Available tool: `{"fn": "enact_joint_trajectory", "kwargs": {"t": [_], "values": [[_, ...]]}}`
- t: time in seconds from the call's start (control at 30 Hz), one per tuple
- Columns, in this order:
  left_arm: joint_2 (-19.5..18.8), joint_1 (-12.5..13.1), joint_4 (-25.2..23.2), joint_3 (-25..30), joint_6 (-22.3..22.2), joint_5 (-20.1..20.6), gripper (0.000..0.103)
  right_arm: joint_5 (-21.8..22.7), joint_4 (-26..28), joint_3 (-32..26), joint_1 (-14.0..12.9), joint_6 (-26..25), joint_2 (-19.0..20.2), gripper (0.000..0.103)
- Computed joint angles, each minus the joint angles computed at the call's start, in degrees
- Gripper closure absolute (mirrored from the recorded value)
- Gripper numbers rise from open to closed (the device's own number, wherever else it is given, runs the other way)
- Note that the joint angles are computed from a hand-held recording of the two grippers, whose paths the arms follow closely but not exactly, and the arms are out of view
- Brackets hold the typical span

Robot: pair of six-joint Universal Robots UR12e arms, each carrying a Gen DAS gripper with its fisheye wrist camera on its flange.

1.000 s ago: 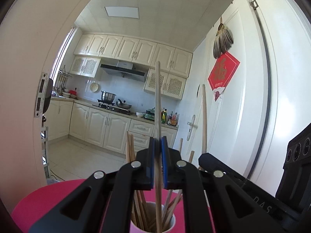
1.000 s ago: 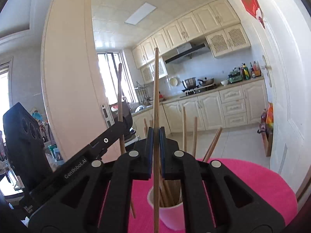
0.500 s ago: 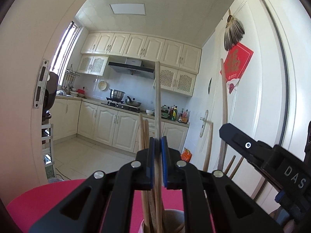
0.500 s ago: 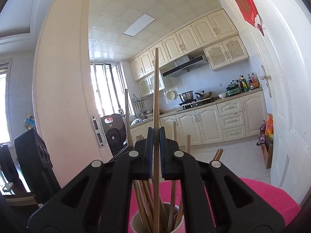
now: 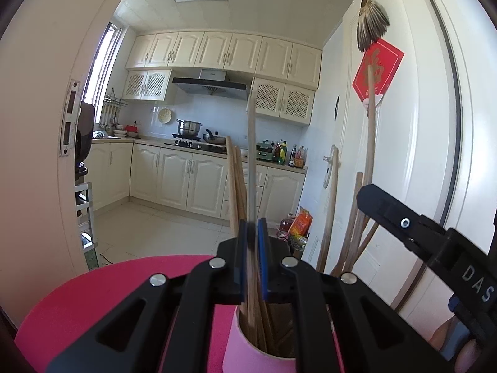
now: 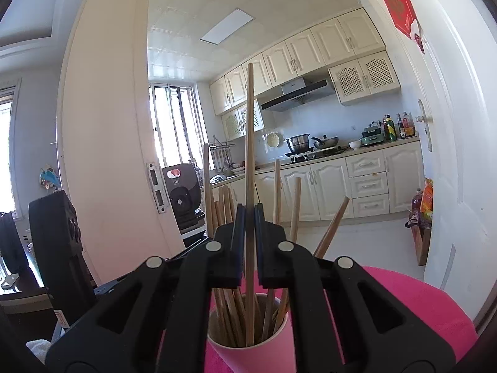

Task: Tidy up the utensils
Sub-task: 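Lower both chopsticks into the cup and open both grippers, then pull both open grippers back from the pink cup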

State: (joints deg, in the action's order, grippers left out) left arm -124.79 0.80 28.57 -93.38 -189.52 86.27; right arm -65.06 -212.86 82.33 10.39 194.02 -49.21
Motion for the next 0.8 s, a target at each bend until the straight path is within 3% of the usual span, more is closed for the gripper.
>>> {"fn": "enact_joint_trajectory", "kwargs": {"t": [0.4,0.53,0.8], "values": [[2.3,0.3,-3.1,-3.3,-0.7,0.5,0.095,-0.7,2.8,2.8,0.3,-2.6,-1.7,0.096],[3.0,-0.1,-5.6,-3.6,0.1,3.1,0.075,-1.2,4.5,3.4,0.6,-3.7,-2.1,0.096],[4.1,-0.6,-8.4,-4.4,2.2,6.7,0.064,-2.5,7.2,3.7,1.4,-6.4,-2.2,0.096]]}}
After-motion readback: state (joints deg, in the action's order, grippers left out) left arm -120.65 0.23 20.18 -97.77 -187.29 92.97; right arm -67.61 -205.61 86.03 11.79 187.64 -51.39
